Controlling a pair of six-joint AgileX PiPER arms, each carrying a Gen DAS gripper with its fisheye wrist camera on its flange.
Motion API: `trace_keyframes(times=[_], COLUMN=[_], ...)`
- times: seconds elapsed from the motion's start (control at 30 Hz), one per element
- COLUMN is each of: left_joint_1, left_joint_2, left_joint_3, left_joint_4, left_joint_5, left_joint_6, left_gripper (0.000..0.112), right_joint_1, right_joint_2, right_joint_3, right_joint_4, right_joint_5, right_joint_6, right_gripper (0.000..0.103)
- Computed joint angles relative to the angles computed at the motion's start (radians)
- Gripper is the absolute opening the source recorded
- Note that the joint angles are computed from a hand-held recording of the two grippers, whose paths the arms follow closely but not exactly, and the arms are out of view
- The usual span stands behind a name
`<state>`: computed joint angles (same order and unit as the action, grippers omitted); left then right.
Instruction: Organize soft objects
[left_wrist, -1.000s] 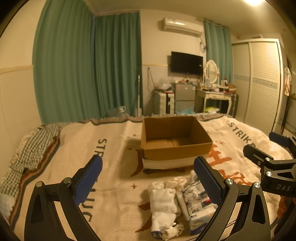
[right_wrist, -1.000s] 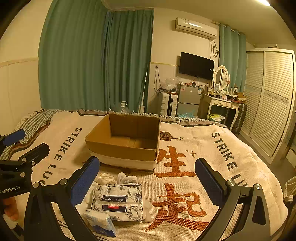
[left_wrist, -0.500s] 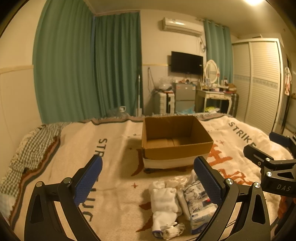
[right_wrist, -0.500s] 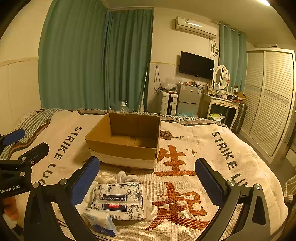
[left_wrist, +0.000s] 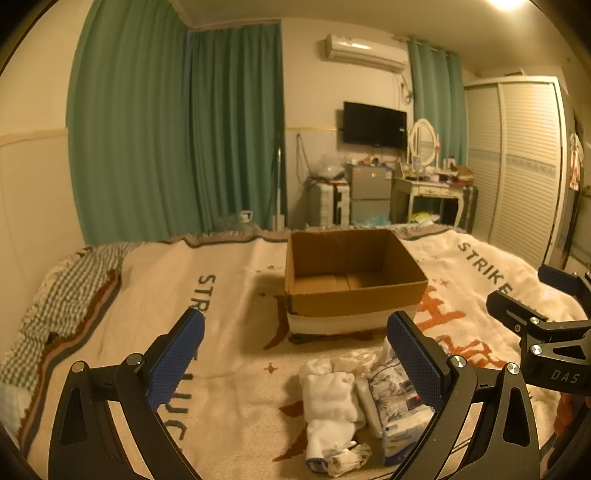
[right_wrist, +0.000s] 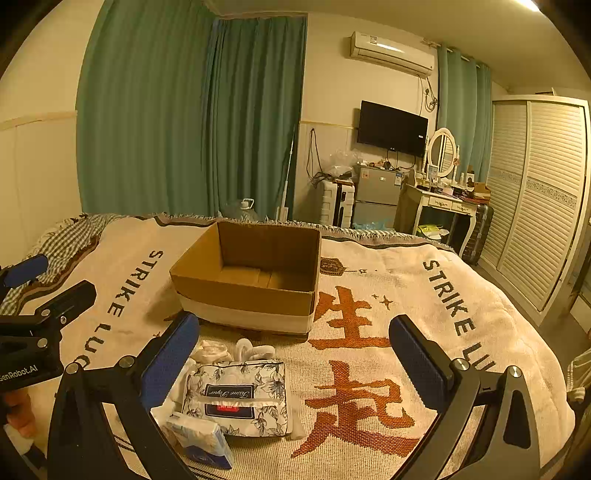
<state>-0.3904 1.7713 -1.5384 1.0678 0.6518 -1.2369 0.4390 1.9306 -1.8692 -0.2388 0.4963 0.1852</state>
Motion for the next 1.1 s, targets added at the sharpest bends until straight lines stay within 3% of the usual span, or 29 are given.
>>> trace_keyframes(times=[0.77,1.1], left_joint_1=[-0.003,-0.027], left_joint_2=[-0.003,-0.06], left_joint_3=[0.004,-0.017], left_joint_4=[0.007,-0.02], left_joint_5=[0.006,0.052], left_joint_6=[-0.009,0.049], left_gripper=[0.101,0.101], right_joint_1=[0.0,0.02], right_joint_2=[-0.016,-0.033], right_joint_3=[0.026,-0.05], right_joint_4=[-0.004,-0.028], right_joint_5=[-0.003,0.08], right_joint_6=[0.006,0.001], right_gripper=[0.103,0.103])
